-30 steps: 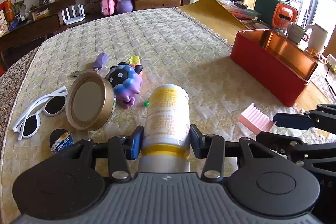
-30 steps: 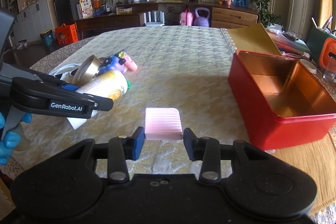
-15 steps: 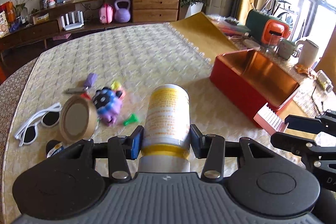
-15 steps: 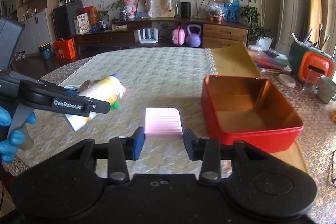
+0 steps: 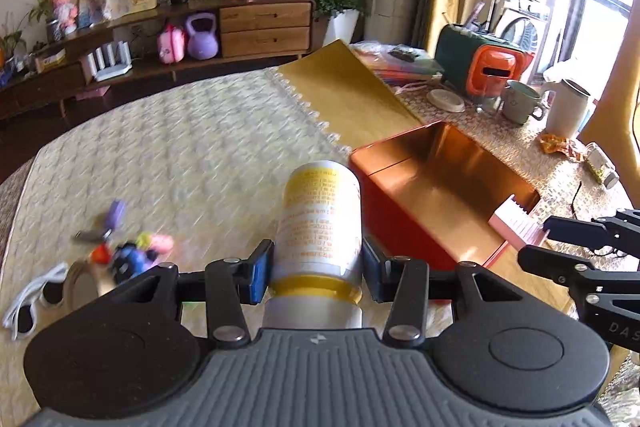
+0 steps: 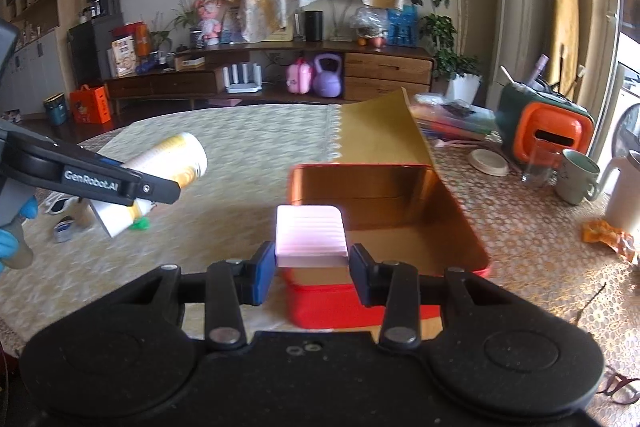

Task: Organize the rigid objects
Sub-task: 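Carry the bottle with the left tool while the right tool carries the pink block into the red tin, then open the left tool to drop the bottle while the right tool releases the block in the tin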

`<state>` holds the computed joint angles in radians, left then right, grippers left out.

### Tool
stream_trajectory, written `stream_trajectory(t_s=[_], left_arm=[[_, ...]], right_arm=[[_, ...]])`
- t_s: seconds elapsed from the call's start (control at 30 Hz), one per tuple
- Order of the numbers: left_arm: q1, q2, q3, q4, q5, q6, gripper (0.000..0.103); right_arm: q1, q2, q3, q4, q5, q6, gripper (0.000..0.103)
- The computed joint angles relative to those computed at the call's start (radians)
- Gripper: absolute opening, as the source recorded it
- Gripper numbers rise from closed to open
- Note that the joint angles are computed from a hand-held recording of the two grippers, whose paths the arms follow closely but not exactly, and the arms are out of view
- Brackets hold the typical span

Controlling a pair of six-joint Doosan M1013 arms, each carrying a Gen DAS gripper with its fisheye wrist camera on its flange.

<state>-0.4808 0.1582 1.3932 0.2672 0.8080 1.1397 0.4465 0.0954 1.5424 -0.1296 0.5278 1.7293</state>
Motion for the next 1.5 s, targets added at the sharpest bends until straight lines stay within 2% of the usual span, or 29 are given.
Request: stream_trajectory(t_s=[0.3, 0.47, 0.63, 0.77, 1.23, 1.5], left_arm=[[-0.030, 0.101, -0.130, -0.059, 0.031, 0.054, 0.045], [-0.038, 0.163, -0.206, -0.110, 0.054, 0.096, 0.045], [-0.036, 0.234, -0.284, -0.156, 0.091, 0.152, 0.045], [-0.032, 0.287, -0.339, -0.189, 0.129, 0.212, 0.045], [-0.028, 0.409, -0.478, -0.233, 0.228, 0.302, 0.045], [-0.026, 0.436, -0.510, -0.248, 0.270, 0.304, 0.045]], right_arm=[[-0.065, 0.026, -0.020, 0.052, 0.027, -0.052, 0.039], [-0.082, 0.050, -0.038, 0.042, 0.042, -0.076, 0.039], [-0.095, 0.081, -0.068, 0.030, 0.074, -0.113, 0.039], [-0.111, 0.113, -0.107, 0.088, 0.126, -0.199, 0.039], [-0.118, 0.204, -0.215, 0.094, 0.304, -0.260, 0.039], [-0.108, 0.218, -0.234, 0.074, 0.337, -0.264, 0.039]])
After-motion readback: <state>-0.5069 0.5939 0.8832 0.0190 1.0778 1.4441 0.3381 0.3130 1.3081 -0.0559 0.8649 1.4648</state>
